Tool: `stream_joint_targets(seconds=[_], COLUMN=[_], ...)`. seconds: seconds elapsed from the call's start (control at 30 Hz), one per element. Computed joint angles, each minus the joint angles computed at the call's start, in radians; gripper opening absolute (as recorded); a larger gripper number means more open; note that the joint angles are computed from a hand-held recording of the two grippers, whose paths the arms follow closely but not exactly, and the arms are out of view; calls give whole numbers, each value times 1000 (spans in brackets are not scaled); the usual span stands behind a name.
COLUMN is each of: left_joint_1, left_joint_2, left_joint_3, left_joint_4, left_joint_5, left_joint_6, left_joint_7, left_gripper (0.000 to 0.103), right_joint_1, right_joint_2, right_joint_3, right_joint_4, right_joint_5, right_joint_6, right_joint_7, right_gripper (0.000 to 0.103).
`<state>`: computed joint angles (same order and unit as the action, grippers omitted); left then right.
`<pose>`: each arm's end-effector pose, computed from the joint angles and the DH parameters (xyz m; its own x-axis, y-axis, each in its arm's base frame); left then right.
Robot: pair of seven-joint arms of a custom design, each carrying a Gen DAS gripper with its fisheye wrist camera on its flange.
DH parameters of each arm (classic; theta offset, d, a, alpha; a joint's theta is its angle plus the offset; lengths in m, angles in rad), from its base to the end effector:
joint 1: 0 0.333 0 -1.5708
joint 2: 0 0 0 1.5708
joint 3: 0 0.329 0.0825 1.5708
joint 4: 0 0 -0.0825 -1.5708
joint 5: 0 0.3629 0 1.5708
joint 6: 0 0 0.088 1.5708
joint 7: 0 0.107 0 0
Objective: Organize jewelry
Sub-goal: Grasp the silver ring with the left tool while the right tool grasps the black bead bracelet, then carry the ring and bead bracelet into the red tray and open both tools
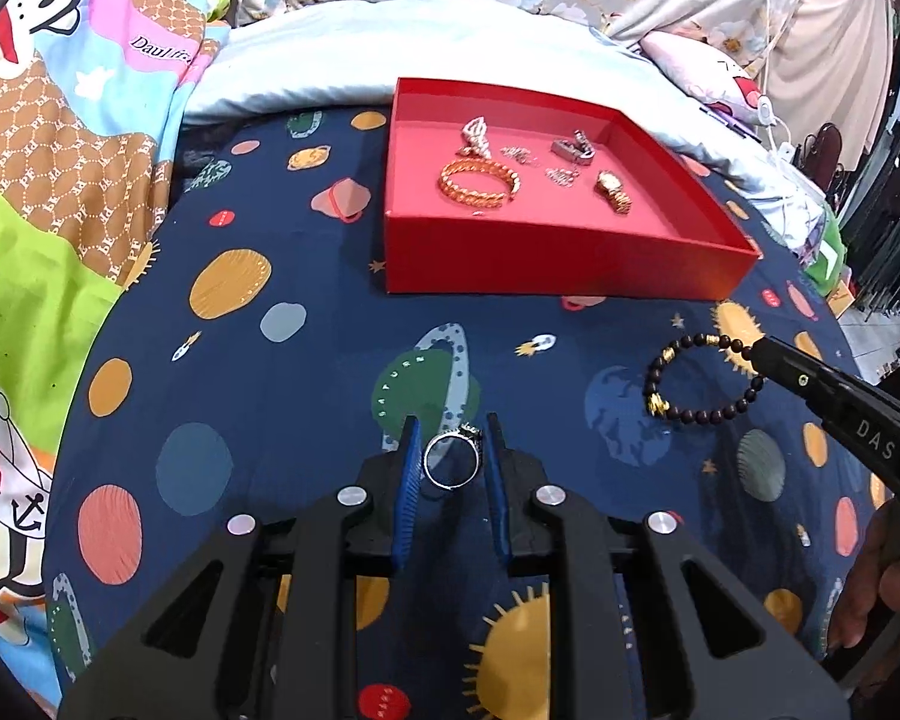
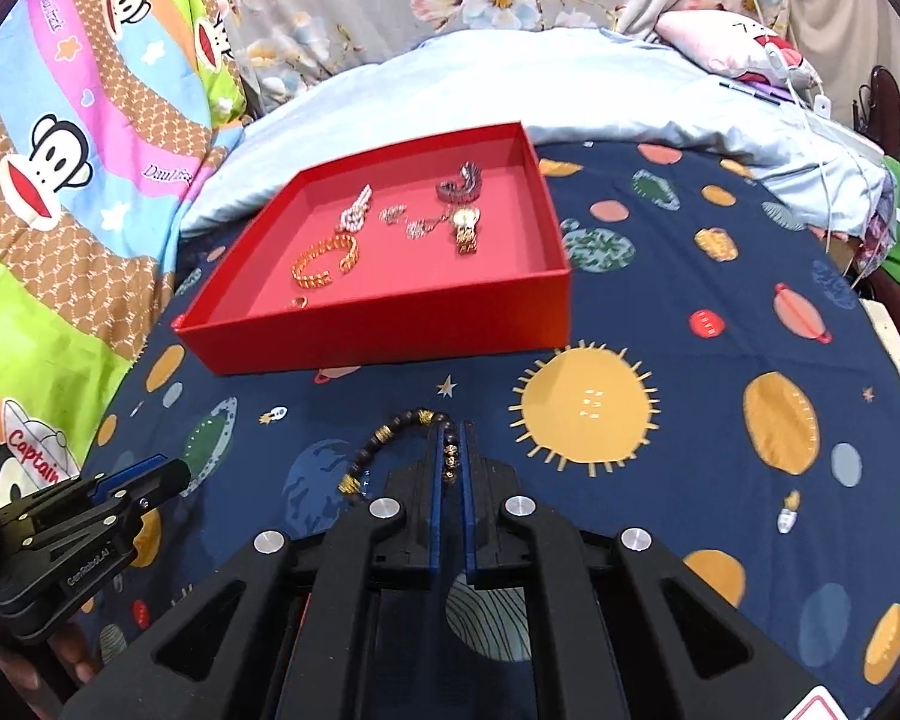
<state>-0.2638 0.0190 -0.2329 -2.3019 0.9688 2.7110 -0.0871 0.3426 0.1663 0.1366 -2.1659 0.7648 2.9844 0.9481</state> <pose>0.4453 -0.2741 0.3970 0.2859 -0.9469 0.1475 -0.7427 -0.3162 -0.5902 0.5353 0.2203 0.4071 0.4196 -0.8873 -0.1915 -0.7515 -0.2212 -0.6216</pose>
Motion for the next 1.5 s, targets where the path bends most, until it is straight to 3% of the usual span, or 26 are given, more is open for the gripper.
stream_joint_targets(seconds=[0.53, 0.9, 1.07, 1.23, 1.5], left_joint_1=[5, 37, 51, 53, 9], left_joint_2=[-63, -16, 93, 225, 371], left_joint_3=[-14, 6, 39, 64, 102], left_joint_4=[23, 140, 282, 422, 557], left_joint_5=[28, 77, 71, -38, -155], left_joint_6=[-13, -8, 37, 72, 30], left_joint_7=[0, 52, 125, 251, 385], left_gripper=[19, 19, 19, 19, 23], right_joint_1=[-4, -3, -12, 4, 30], right_joint_2=[-93, -34, 80, 213, 330], right_joint_3=[-1, 6, 9, -18, -64], right_joint_4=[-16, 157, 331, 479, 545], right_joint_5=[134, 205, 151, 5, -191], right_joint_6=[5, -45, -100, -155, -156], right_joint_7=[-142, -263, -208, -55, 110], right_gripper=[4, 4, 4, 4, 8])
